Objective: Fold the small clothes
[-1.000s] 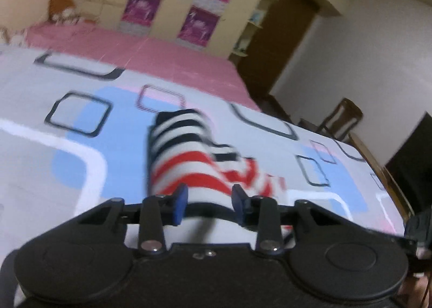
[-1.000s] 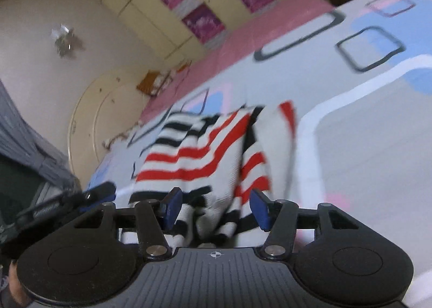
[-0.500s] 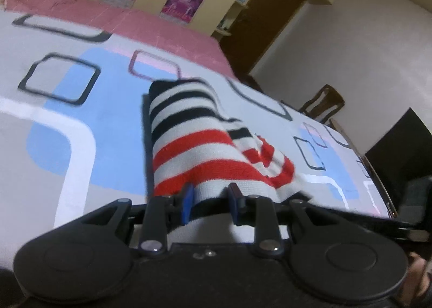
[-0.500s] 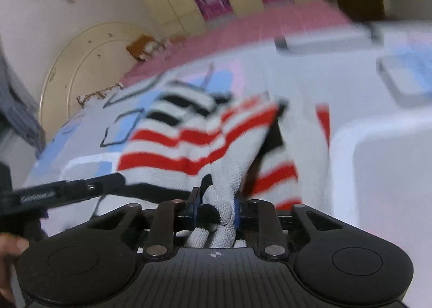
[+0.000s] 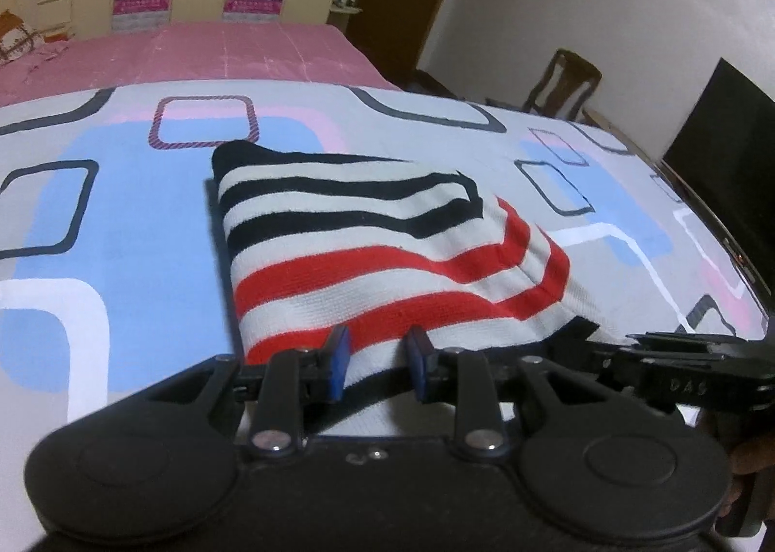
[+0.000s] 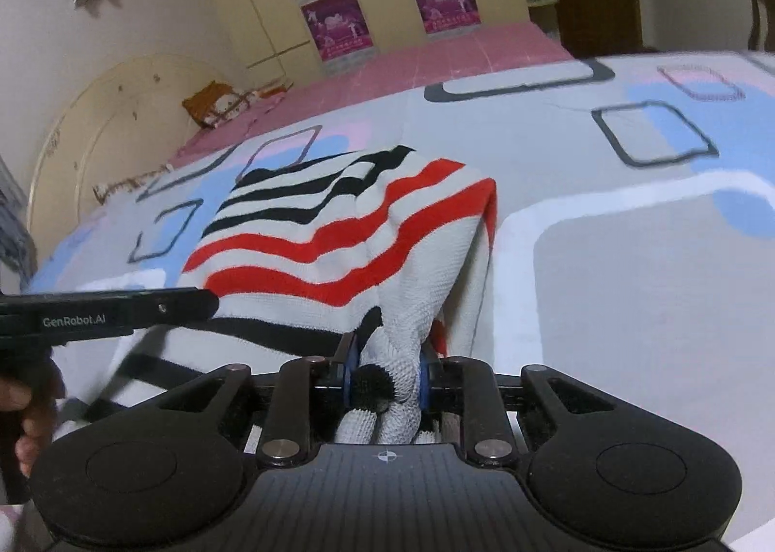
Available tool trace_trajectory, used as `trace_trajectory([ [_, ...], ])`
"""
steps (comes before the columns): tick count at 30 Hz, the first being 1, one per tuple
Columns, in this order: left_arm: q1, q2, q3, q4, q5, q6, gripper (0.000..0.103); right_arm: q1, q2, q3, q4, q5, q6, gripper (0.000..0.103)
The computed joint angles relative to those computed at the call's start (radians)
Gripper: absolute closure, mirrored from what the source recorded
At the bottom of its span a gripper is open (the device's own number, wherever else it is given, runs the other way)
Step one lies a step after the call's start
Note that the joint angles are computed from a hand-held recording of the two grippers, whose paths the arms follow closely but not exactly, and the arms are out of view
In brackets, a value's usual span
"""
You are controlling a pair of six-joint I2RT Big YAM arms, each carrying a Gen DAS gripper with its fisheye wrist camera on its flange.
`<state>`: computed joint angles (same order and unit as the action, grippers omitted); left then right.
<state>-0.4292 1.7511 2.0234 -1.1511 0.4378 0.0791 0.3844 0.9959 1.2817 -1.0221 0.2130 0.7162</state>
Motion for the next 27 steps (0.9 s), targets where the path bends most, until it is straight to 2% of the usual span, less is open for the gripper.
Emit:
trace_trajectory([
  [1,0.001,0.010,0.021,-0.017,0.004,0.017,0.076,-0.017,-0.002,0.005,-0.002,-0.025,0.001,0.077],
  [2,0.005,0.007,0.026,-0.010,0.006,0.028,0.075,-0.025,-0.008,0.012,-0.010,-0.021,0.002,0.068],
  [3,0.010,-0.006,0.012,0.032,0.003,0.026,0.077,-0.022,-0.007,0.034,-0.020,0.040,0.000,0.061],
  [4,0.015,-0.014,-0.002,0.073,0.002,0.016,0.075,-0.025,-0.007,0.060,-0.025,0.102,-0.026,0.061],
  [5,0.019,-0.002,0.015,0.078,0.006,0.007,0.075,-0.043,0.006,0.076,-0.015,0.110,-0.053,0.061],
  [6,0.021,0.025,0.054,0.057,0.007,-0.004,0.075,-0.071,0.025,0.096,-0.013,0.088,-0.061,0.064],
  [7,0.018,0.054,0.095,0.034,0.007,-0.009,0.075,-0.096,0.048,0.117,-0.006,0.055,-0.076,0.071],
  [8,0.014,0.078,0.128,0.019,0.012,-0.007,0.075,-0.113,0.072,0.135,0.004,0.022,-0.100,0.086],
  [9,0.008,0.100,0.155,0.008,0.013,-0.002,0.075,-0.123,0.102,0.159,0.016,-0.007,-0.134,0.087],
  [11,-0.005,0.129,0.184,0.002,0.007,0.001,0.075,-0.125,0.165,0.204,0.001,-0.013,-0.216,0.087],
  [12,-0.011,0.148,0.203,-0.019,0.010,0.009,0.074,-0.128,0.199,0.224,-0.035,-0.004,-0.248,0.087],
  [13,-0.019,0.173,0.237,-0.069,-0.012,0.034,0.073,-0.137,0.233,0.235,-0.093,0.008,-0.270,0.087],
  [14,-0.025,0.178,0.236,-0.075,-0.022,0.051,0.073,-0.149,0.243,0.219,-0.103,0.027,-0.264,0.088],
  [16,-0.029,0.183,0.250,-0.087,-0.037,0.047,0.073,-0.183,0.238,0.219,-0.101,-0.032,-0.240,0.087],
  [17,-0.030,0.183,0.252,-0.091,-0.040,0.062,0.073,-0.181,0.239,0.226,-0.111,-0.030,-0.264,0.087],
  [20,-0.020,0.150,0.216,-0.069,-0.020,0.078,0.077,-0.180,0.204,0.206,-0.096,-0.025,-0.250,0.087],
  [22,-0.006,0.074,0.123,-0.004,0.033,0.101,0.077,-0.160,0.156,0.196,-0.079,-0.014,-0.240,0.087],
  [24,0.006,0.005,0.041,0.023,0.094,0.114,0.077,-0.131,0.106,0.180,-0.072,-0.037,-0.249,0.087],
  [27,0.007,-0.100,-0.090,0.056,0.097,0.129,0.079,-0.060,0.067,0.175,-0.101,-0.026,-0.259,0.087],
])
